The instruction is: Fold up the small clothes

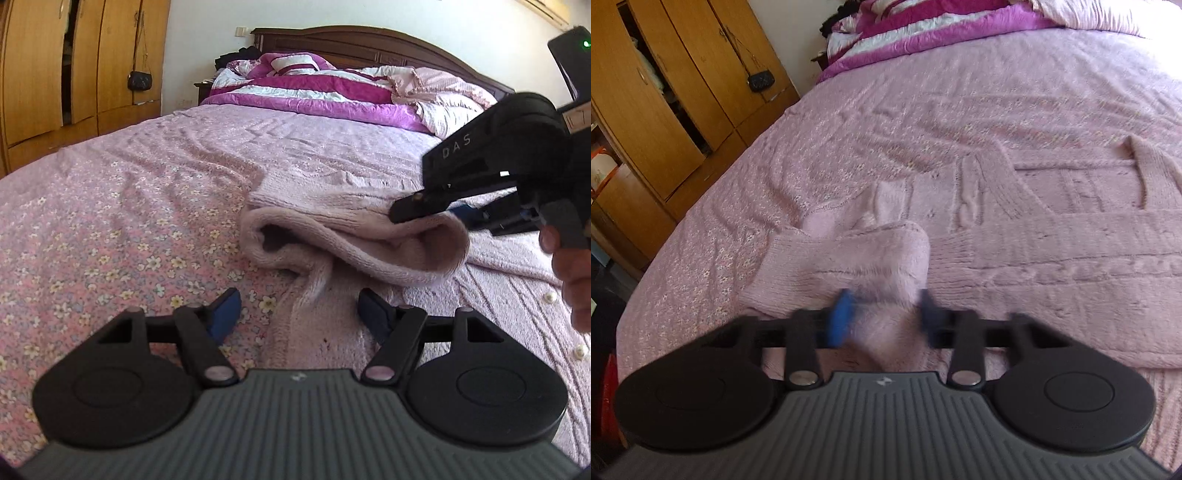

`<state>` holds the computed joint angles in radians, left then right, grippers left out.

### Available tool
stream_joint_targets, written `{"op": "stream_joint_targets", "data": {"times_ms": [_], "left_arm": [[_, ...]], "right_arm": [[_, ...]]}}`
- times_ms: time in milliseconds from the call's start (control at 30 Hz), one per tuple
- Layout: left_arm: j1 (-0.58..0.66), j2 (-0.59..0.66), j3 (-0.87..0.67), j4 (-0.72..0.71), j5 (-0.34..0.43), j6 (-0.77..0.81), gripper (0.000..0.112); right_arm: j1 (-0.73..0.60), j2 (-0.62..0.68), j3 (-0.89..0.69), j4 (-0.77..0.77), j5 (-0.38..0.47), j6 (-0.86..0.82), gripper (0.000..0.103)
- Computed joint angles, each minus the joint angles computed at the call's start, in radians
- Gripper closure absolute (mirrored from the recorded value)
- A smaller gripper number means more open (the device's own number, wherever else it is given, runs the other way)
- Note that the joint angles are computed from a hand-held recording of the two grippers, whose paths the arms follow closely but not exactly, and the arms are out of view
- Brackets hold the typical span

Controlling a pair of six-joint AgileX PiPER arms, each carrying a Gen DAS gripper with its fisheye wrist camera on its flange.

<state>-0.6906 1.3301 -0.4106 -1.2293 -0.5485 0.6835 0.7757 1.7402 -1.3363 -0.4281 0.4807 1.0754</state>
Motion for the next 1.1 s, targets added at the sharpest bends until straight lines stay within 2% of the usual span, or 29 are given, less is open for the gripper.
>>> {"op": "stream_joint_targets", "data": {"times_ms": [167, 267, 367, 467, 633, 867, 933, 1033, 1100], "left_arm": [[0.000, 0.007, 0.004, 0.004, -0.031, -0.056, 0.040], [0.012, 0.004, 0.002, 0.012, -0.021, -0.062, 0.040], [0.002, 0.012, -0.006, -0.012, -0.031, -0.035, 0.040], [0.016, 0.016, -0.007, 0.009, -0.022, -0.050, 0.040], [0.011, 0.022, -0.009, 0.007, -0.030, -0.049, 0.040], [-0.006, 0.031, -0.014, -0.017, -0.046, -0.024, 0.040], [-0.006, 0.030, -0.012, -0.016, -0.046, -0.025, 0.040], [-0.005, 0.036, -0.016, -0.017, -0.047, -0.021, 0.040], [-0.004, 0.038, -0.018, -0.017, -0.047, -0.017, 0.040]], "right_arm": [[0.069, -0.032, -0.063, -0.329, 0.121, 0.071, 0.091], [0.099, -0.089, -0.034, -0.522, 0.189, 0.158, 0.092], [0.113, -0.140, 0.027, -0.618, 0.259, 0.175, 0.092], [0.112, -0.177, 0.113, -0.638, 0.308, 0.187, 0.092], [0.114, -0.217, 0.302, -0.733, 0.370, 0.339, 0.092], [0.194, -0.193, 0.433, -0.884, 0.500, 0.553, 0.092], [0.201, -0.217, 0.458, -0.902, 0.490, 0.592, 0.092], [0.177, -0.247, 0.443, -0.804, 0.449, 0.477, 0.091], [0.174, -0.235, 0.411, -0.741, 0.470, 0.395, 0.089]]}}
